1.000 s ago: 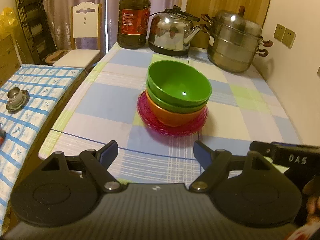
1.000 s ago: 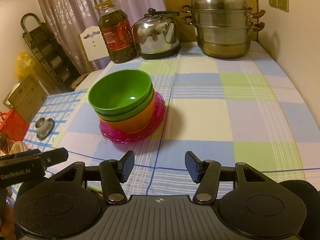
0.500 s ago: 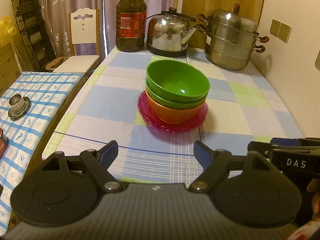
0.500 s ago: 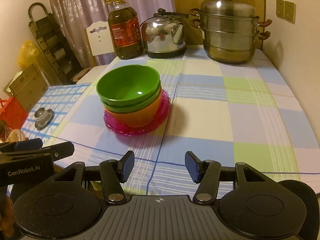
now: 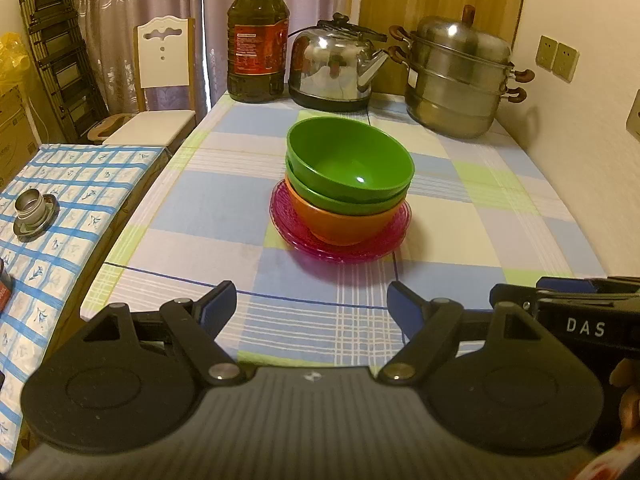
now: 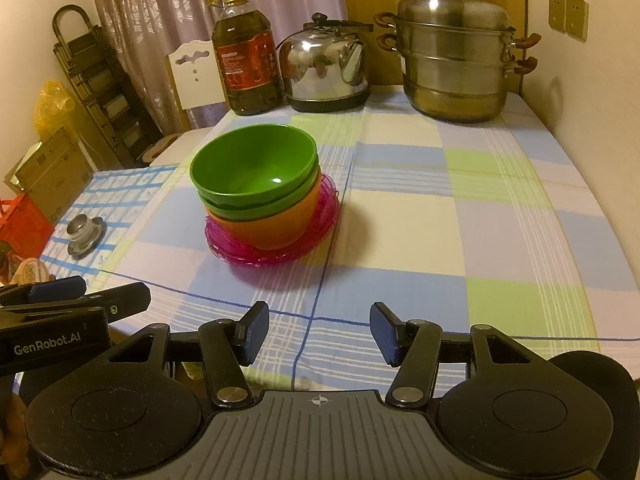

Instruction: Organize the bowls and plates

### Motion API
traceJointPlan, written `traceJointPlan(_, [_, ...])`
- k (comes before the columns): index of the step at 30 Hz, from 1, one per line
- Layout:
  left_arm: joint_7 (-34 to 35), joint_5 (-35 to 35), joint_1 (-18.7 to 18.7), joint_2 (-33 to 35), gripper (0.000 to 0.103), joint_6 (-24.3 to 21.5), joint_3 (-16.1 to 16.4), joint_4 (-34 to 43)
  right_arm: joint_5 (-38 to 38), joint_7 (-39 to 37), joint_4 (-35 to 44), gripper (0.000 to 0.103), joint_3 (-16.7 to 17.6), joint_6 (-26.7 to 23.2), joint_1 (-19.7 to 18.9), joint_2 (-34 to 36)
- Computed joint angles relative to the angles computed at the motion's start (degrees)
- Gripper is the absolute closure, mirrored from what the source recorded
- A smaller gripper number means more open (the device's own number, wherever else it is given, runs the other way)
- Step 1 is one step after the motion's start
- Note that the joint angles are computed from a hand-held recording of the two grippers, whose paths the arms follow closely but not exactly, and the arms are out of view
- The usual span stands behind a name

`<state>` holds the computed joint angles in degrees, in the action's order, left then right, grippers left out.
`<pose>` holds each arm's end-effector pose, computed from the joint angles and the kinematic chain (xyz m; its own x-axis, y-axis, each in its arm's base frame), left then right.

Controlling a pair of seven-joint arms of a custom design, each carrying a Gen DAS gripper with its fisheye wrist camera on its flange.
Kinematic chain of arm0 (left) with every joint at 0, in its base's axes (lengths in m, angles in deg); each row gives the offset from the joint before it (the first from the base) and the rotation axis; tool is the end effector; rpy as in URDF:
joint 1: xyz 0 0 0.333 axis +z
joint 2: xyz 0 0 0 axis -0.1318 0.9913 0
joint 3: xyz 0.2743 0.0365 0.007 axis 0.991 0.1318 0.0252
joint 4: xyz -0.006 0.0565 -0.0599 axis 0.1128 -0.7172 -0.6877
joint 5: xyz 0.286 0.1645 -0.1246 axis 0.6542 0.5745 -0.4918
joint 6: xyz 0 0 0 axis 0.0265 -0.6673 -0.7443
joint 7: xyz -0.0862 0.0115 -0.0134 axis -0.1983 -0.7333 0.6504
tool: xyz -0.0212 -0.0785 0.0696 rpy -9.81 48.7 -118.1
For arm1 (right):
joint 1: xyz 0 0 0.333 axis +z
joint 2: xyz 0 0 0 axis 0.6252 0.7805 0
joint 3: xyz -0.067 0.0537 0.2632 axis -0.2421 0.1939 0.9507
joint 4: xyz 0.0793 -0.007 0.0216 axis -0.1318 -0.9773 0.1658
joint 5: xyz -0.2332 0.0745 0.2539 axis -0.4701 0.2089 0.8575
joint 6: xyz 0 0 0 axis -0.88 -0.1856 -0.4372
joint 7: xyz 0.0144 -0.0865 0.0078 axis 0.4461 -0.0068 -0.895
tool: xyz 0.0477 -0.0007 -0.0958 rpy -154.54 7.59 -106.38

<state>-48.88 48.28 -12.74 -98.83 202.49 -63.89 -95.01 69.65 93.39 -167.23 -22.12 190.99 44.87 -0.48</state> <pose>0.3946 -0.2596 0.4162 -0.1970 -0.9791 0.0504 -0.6785 0.0990 -0.7279 0.4095 0.1331 0.4224 -0.0371 -0.9702 -0.2396 -0.7287 0.1903 -0.6579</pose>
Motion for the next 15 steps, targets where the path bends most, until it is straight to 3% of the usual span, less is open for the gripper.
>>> traceJointPlan(15, [-0.5, 0.6, -0.5, 0.4, 0.022, -0.1, 0.1, 0.4, 0.3, 0.0, -0.4, 0.047, -0.2, 0.6, -0.1, 0.4])
